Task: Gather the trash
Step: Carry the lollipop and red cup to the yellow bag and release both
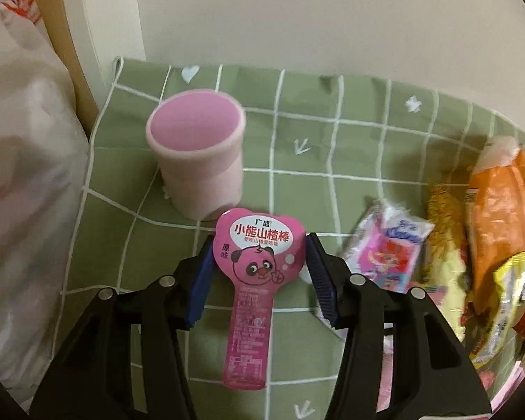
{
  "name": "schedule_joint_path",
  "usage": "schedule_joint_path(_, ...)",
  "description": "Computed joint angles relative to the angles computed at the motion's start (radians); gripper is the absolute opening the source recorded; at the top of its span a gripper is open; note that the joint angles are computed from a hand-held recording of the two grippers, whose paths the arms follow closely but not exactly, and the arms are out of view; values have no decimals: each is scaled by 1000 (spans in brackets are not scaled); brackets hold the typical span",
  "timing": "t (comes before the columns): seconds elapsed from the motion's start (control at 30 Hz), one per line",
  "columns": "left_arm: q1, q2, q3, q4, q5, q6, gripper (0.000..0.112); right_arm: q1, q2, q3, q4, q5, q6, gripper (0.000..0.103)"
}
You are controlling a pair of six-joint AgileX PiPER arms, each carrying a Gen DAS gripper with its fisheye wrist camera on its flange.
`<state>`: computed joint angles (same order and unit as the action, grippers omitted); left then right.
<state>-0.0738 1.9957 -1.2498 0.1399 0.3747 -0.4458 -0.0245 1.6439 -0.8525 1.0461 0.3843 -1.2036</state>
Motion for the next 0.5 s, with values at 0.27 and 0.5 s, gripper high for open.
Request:
schedule_joint_path(0.27, -46, -236, 159, -172, -61, 146, 48, -16, -7, -4, 65, 30, -70, 5)
schedule_joint_path(0.5, -243, -423, 224, 99, -87, -131, 48, -16, -96, 11, 89, 44, -113, 5)
